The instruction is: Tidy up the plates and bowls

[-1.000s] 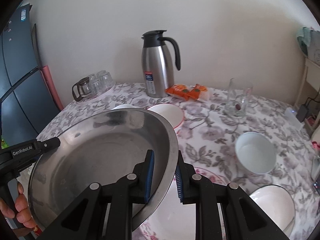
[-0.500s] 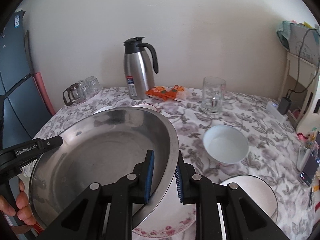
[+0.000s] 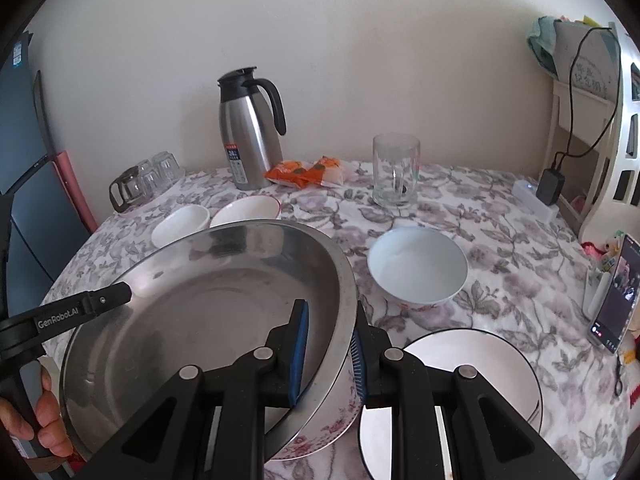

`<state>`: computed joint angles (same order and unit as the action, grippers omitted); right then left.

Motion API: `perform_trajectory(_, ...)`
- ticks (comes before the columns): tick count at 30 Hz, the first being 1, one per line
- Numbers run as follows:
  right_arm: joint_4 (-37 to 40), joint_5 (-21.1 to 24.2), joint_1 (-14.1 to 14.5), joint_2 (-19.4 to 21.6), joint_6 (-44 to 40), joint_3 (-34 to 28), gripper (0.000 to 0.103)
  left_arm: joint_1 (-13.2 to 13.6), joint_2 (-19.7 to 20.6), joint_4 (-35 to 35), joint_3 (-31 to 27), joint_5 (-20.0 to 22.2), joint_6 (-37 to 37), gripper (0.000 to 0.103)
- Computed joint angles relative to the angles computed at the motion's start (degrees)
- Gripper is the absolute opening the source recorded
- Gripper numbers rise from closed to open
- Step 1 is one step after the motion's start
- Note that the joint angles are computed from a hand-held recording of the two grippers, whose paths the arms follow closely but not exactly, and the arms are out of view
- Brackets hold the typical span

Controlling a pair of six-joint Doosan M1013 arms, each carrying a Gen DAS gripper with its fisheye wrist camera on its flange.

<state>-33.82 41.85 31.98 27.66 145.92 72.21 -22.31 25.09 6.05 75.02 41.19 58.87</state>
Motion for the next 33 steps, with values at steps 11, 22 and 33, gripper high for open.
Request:
perform_trajectory(11, 5.9, 2.5, -1.3, 1.8, -3.8, -0.4, 0.022, -0.3, 2.6, -1.8, -2.6, 6.0, 3.8, 0.038)
perform_trajectory(22, 8.2, 4.5, -2.2, 2.8, -3.5, -0.3, 0.022, -1.5, 4.2, 0.2, -4.2, 8.9, 7.5, 0.038)
perform_trajectory(33, 10.5, 6.3, -2.8, 3.6, -4.0, -0.6, 0.023, -1.0, 6.0, -4.6, -5.9, 13.3, 11.2, 0.041)
